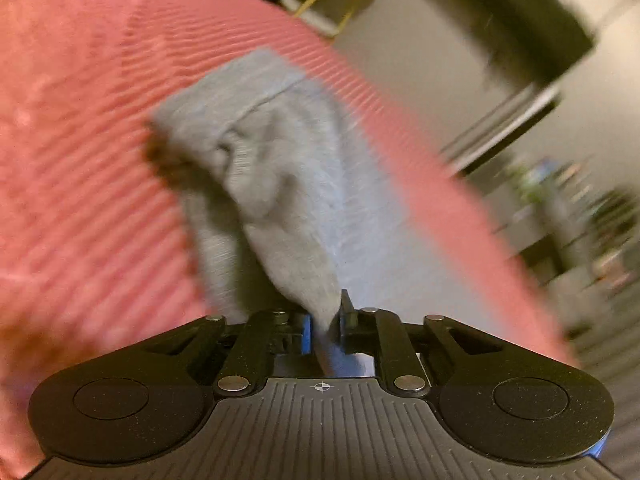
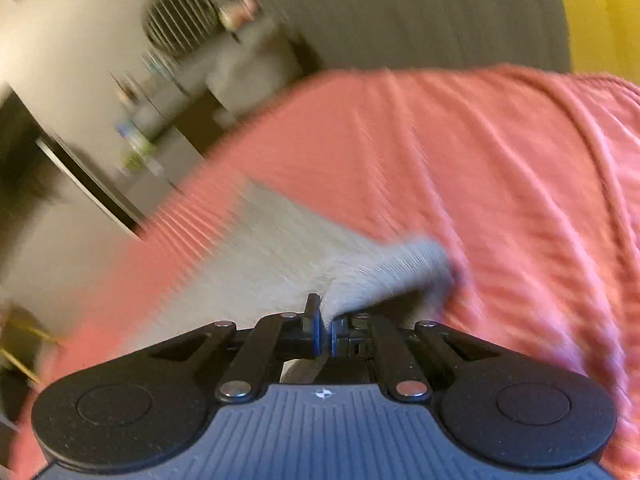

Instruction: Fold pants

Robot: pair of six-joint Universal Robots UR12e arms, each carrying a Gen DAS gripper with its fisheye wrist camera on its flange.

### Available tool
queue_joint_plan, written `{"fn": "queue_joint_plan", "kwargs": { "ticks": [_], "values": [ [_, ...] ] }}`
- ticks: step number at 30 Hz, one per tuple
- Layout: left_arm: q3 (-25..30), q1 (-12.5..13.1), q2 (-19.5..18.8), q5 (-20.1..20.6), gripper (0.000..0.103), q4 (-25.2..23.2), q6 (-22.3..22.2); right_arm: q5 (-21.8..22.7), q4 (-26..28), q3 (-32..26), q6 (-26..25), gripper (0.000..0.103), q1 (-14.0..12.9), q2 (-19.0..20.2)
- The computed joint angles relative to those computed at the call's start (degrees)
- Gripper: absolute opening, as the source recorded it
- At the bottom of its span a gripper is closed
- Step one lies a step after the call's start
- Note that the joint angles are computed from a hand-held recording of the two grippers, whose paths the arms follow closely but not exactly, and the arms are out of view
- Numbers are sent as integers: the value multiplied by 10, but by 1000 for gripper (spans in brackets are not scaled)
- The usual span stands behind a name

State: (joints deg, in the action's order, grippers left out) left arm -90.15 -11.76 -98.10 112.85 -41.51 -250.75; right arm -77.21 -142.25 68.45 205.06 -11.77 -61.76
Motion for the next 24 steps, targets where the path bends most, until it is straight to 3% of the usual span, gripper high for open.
{"fn": "queue_joint_plan", "kwargs": {
  "ticks": [1, 3, 4, 8, 9, 11, 12, 14, 18, 19, 20, 22, 24],
  "values": [
    [13, -5, -4, 13, 23, -33, 4, -17, 21, -4, -9, 6, 3, 2],
    [25, -16, -6, 59, 35, -48, 0, -33, 25, -4, 15, 7, 5, 1],
    [34, -22, -8, 88, 42, -66, -7, -42, 20, -3, 21, 13, 5, -1],
    [91, -55, -34, 260, 61, -172, -24, -170, 6, -20, -30, 22, 26, -2],
    [105, -60, -45, 289, 69, -179, -6, -208, -16, -19, -46, 24, 34, -2],
    [119, -64, -64, 288, 76, -122, 65, -227, -72, -14, -80, 25, 45, -1],
    [128, -64, -76, 265, 78, -82, 111, -217, -93, -11, -98, 27, 51, 0],
    [155, -63, -104, 218, 79, -46, 160, -150, -105, -11, -138, 29, 60, 3],
    [205, -63, -163, 140, 81, 20, 249, 68, -53, -28, -255, 45, 82, 18],
    [217, -63, -177, 126, 81, 28, 271, 106, -36, -33, -295, 47, 89, 22],
    [226, -63, -190, 125, 81, 32, 290, 126, -31, -36, -333, 49, 97, 26],
    [238, -66, -209, 150, 81, 21, 308, 143, -34, -39, -415, 65, 113, 36],
    [244, -61, -216, 172, 82, -27, 296, 102, -34, -44, -460, 69, 126, 45]
  ]
}}
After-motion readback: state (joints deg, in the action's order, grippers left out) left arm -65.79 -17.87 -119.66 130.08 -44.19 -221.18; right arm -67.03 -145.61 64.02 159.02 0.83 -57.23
